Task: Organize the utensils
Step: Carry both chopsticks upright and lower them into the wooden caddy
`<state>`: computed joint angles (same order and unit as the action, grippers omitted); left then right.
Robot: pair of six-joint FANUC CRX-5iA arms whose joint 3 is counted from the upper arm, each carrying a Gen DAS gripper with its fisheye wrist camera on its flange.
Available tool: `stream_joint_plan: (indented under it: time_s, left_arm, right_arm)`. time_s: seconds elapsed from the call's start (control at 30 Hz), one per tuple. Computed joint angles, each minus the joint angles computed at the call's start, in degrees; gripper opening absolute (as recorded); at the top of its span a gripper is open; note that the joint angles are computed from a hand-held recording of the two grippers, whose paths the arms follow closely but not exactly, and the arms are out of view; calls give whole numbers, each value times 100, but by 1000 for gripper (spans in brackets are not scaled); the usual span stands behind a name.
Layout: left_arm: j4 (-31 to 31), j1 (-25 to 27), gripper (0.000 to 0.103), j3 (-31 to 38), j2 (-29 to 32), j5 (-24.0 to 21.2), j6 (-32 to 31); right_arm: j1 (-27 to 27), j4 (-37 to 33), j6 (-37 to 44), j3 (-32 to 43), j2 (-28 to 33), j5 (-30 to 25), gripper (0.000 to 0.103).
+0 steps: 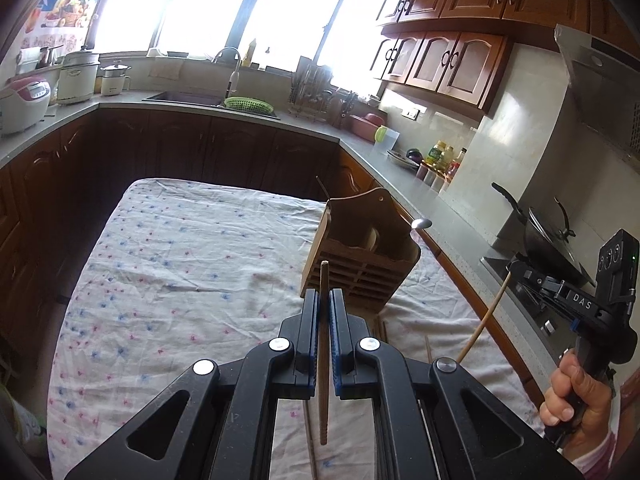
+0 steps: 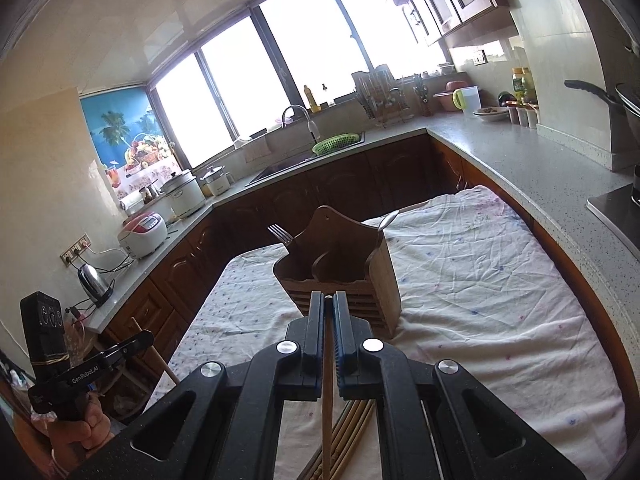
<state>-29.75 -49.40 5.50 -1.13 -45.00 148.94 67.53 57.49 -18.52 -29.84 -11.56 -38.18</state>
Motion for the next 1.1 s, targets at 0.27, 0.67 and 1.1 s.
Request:
stream_joint_plan:
  time_s: [0.27,0.67,1.1]
  left_arm:
    - [20,89,3,28,13,181,-83]
    - [-217,278,3,609,257,566,-387]
    - [-1425,419,3,1868,1339,880,231]
  right_arm:
    - [-146,169,-29,54,6,125,4]
    - [-625,725,34,405,168,174,4]
    - [-1577,1451,114,1322,892,264,4]
